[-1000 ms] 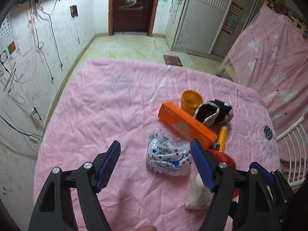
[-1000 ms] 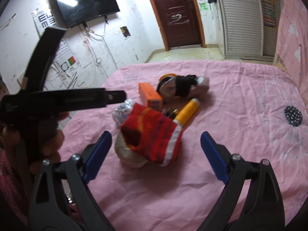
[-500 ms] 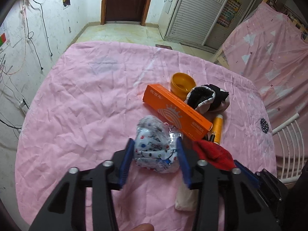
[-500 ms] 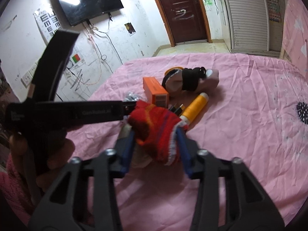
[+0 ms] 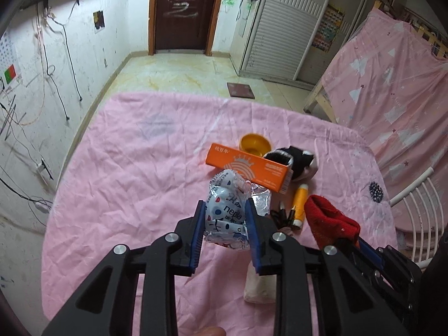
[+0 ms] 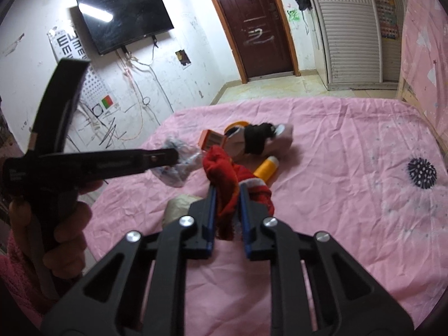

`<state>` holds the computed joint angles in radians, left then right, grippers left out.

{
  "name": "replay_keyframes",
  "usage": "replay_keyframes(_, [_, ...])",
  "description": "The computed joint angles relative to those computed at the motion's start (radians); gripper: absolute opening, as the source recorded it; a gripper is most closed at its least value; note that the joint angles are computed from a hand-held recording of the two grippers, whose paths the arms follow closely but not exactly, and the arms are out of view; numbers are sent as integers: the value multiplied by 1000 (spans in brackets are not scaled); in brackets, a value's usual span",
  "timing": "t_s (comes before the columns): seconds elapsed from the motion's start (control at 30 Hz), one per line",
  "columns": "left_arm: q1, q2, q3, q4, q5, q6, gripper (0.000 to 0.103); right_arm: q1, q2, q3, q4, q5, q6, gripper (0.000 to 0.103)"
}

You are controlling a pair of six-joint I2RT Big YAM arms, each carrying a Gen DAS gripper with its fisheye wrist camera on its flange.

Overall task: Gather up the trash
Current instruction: 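Grasp the white dotted plastic bag with the left tool while the right grasps the red cloth, then carry the white bag and red cloth to the yellow bin and release both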

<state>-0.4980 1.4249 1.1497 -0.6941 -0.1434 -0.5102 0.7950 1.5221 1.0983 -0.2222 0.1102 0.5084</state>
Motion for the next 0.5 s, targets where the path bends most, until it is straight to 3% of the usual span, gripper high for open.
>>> replay_keyframes(0.5, [-112, -22, 78, -9, -84, 38, 21, -63, -155, -137, 67, 63, 31, 15])
